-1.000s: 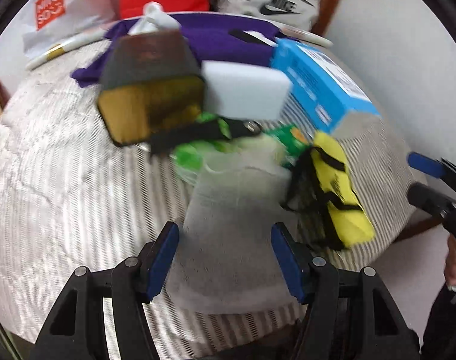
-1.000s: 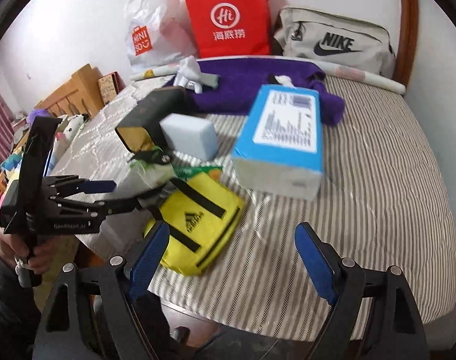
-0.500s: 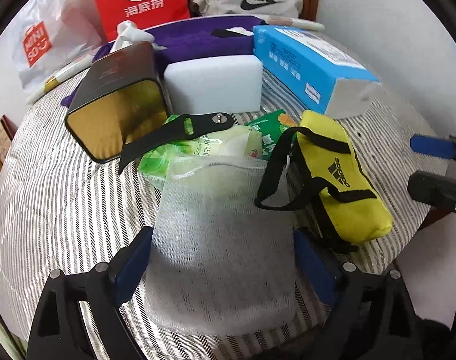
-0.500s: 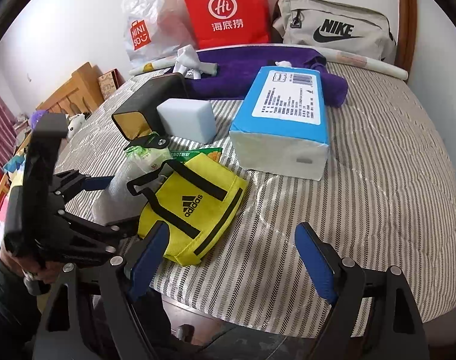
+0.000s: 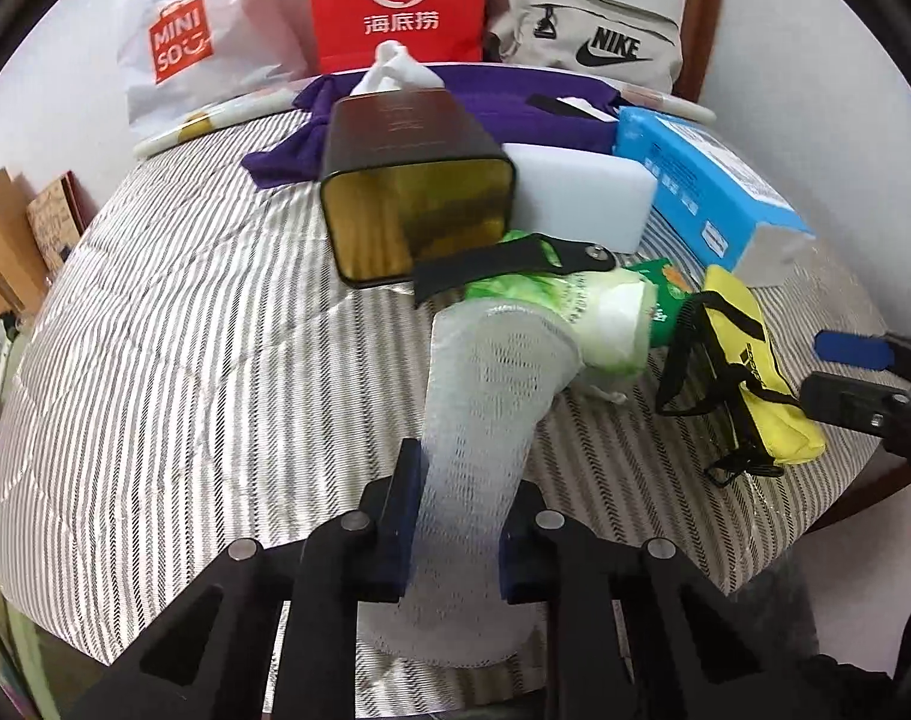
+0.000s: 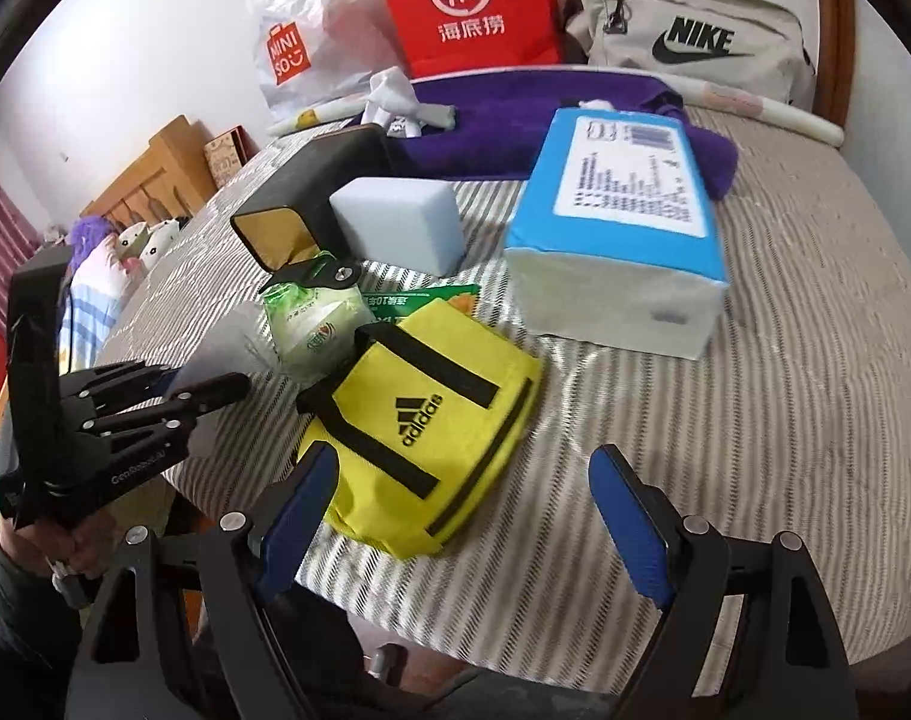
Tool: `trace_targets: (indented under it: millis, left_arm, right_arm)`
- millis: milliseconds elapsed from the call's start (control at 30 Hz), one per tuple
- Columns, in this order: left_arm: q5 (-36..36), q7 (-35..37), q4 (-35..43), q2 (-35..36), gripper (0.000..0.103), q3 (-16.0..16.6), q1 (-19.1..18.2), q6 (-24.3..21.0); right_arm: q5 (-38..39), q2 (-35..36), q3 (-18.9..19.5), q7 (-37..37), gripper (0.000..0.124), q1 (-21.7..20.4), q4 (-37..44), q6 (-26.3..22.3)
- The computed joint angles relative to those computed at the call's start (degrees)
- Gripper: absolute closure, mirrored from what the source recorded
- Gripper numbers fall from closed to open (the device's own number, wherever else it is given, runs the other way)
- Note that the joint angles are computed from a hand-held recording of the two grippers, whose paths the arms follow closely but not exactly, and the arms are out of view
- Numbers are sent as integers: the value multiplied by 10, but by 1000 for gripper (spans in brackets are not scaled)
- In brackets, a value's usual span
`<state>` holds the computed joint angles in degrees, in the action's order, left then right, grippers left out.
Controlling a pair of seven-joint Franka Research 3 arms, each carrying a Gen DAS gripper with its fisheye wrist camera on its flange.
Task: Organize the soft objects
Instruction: 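Grasp the white mesh bag with the left tool, then grasp the yellow adidas bag with the right tool while the left tool holds the mesh bag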
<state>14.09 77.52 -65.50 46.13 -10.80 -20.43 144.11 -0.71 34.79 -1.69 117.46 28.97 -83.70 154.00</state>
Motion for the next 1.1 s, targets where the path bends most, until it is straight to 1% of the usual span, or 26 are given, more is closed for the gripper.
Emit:
trace_targets:
  millis: [33,167,233,400,467,533,567,700,767,833,900,1033,1100]
  left_arm:
    - [-7,4,-2,0,84,-6,6,3]
    - [-20,5,20,16,84,-10,7,5]
    - [-25,7,16,17,84,-13,10,16]
    - [-42,18,10,16,84,-24,20,28]
    - [-49,21,6,15,84,-26,23,33]
    - [-51,22,4,14,84,-25,22,36]
    - [-51,22,4,14,84,-25,22,36]
    - [-60,25,9,16,82,-29,25,31]
    - [-65,28,9,17,82,-32,27,31]
    - [-72,31,7,17,82,-36,31,36]
    - [-80,32,7,18,82,-39,34,39]
    - [-84,26,1,16,81,-37,33,45]
    - [-80,16,2,15,81,-31,28,45]
  right_arm:
    - [5,5,2,2,38,-2,8,-5]
    - [31,37,19,-1,38,-11,61,-44]
    - [31,51,15,7,38,-5,87,-62]
    - [24,94,5,41,38,5,166,-126]
    - [8,111,-4,55,36,14,196,-147]
    - [-7,134,-9,58,35,20,237,-183]
    - [-21,149,-17,64,33,28,262,-202]
    - [-60,176,-32,77,30,44,302,-223]
    - [-71,181,-31,68,31,44,309,-225]
    - [-82,173,-31,51,35,45,294,-219]
    - [-86,145,-26,35,39,41,242,-185]
    - [-91,80,-28,38,43,39,127,-123]
    - [-97,54,-32,46,44,39,82,-102]
